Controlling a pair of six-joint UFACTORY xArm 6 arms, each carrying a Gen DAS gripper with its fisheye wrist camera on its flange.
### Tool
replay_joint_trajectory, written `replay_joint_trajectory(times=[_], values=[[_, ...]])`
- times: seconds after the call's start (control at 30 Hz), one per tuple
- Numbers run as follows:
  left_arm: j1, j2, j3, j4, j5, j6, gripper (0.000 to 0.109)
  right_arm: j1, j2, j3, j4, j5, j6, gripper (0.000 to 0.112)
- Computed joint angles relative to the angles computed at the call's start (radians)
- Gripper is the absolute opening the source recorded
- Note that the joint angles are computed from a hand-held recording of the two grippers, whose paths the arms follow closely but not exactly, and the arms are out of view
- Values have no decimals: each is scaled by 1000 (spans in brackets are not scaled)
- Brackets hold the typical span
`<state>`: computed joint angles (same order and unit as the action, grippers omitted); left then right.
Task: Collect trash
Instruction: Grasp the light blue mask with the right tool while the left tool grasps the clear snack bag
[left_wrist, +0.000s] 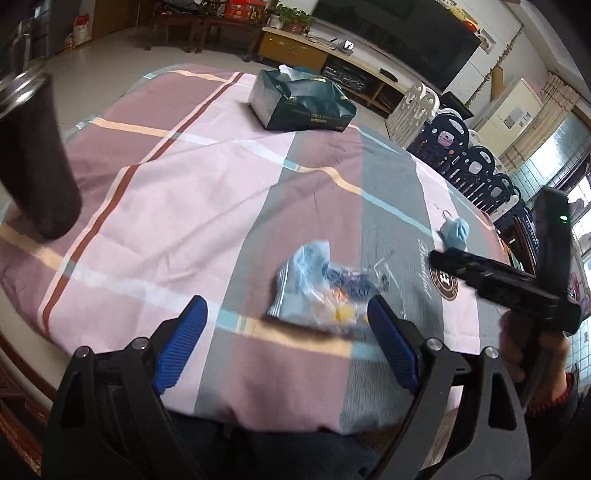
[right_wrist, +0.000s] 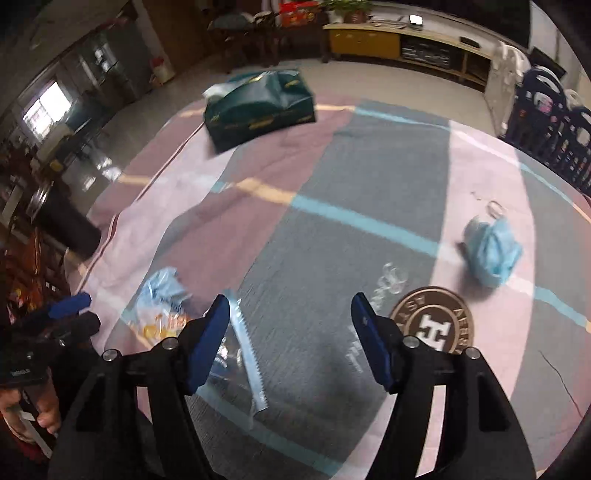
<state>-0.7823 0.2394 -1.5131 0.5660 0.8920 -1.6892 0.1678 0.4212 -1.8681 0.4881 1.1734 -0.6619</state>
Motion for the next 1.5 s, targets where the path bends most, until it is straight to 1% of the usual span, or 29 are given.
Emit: replay_joint_trajectory(times=[0.07, 0.1, 0.13, 0.17, 0.2, 0.27, 0.3, 0.33, 0.37, 0.4, 0.43, 0.47, 0.5, 0.53, 0.57, 0.6, 0.63, 0.67, 0.7, 0.73, 0.9, 0.97, 1.03, 1.13, 1.2, 1.27, 1.33, 1.5], values=[[26, 20, -1, -23, -54, 35, 88, -1, 25, -28, -94, -108, 125, 67], [40, 36, -7, -45, -80, 61, 88, 4, 60, -66, -167, -163, 191, 68], [51, 49, -12, -63, -105, 79, 88, 2, 114, -133, -236, -193, 251, 70], [62, 67, -22, -85, -126, 99, 88, -1, 148, -168, -303, -234, 299, 71], [70, 84, -36, -110, -133, 122, 88, 6, 180, -190, -399, -292, 367, 74], [81, 108, -49, -179, -170, 197, 88, -2, 251, -266, -504, -324, 418, 77], [84, 112, -46, -200, -192, 219, 87, -1, 287, -302, -548, -324, 438, 78], [84, 112, -42, -208, -195, 221, 85, 2, 327, -347, -588, -309, 456, 78], [86, 108, -30, -216, -206, 217, 77, 7, 353, -368, -616, -299, 469, 78], [91, 101, -9, -227, -238, 211, 66, 13, 367, -370, -646, -298, 488, 78], [96, 95, 15, -244, -278, 212, 60, 17, 378, -370, -674, -302, 506, 78], [103, 91, 41, -277, -322, 223, 48, 20, 384, -366, -683, -307, 520, 78], [106, 92, 51, -298, -342, 234, 43, 20, 378, -349, -678, -313, 528, 78], [105, 92, 51, -295, -349, 236, 39, 17, 381, -350, -657, -305, 525, 74], [104, 98, 43, -301, -348, 254, 28, 18, 377, -337, -636, -310, 517, 65], [101, 106, 28, -301, -340, 270, 23, 22, 375, -326, -629, -311, 509, 41], [98, 111, 17, -287, -332, 269, 21, 25, 343, -273, -651, -324, 514, 27], [94, 109, 9, -248, -324, 249, 18, 25, 321, -235, -653, -346, 507, 21], [91, 104, 7, -208, -321, 228, 16, 23, 290, -192, -629, -365, 487, 13], [86, 102, 1, -170, -313, 209, 15, 19, 262, -155, -594, -376, 463, 12], [60, 89, -35, -10, -217, 109, 14, 5, 59, 95, -450, -453, 339, 12], [43, 73, -41, 31, -159, 78, 14, 3, -27, 192, -375, -469, 281, 12], [23, 59, -52, 58, -101, 63, 14, -2, -109, 275, -291, -466, 224, 12], [-5, 36, -67, 95, -59, 29, 14, -16, -212, 380, -211, -444, 168, 12], [-29, 35, -94, 116, -13, 30, 14, -22, -276, 454, -210, -445, 159, 12], [-56, 34, -123, 126, 31, 26, 14, -22, -335, 532, -261, -463, 174, 12], [-84, 45, -156, 130, 72, 25, 14, -21, -399, 622, -304, -501, 191, 12], [-143, 59, -205, 146, 166, 30, 14, -33, -520, 766, -268, -510, 199, 12]])
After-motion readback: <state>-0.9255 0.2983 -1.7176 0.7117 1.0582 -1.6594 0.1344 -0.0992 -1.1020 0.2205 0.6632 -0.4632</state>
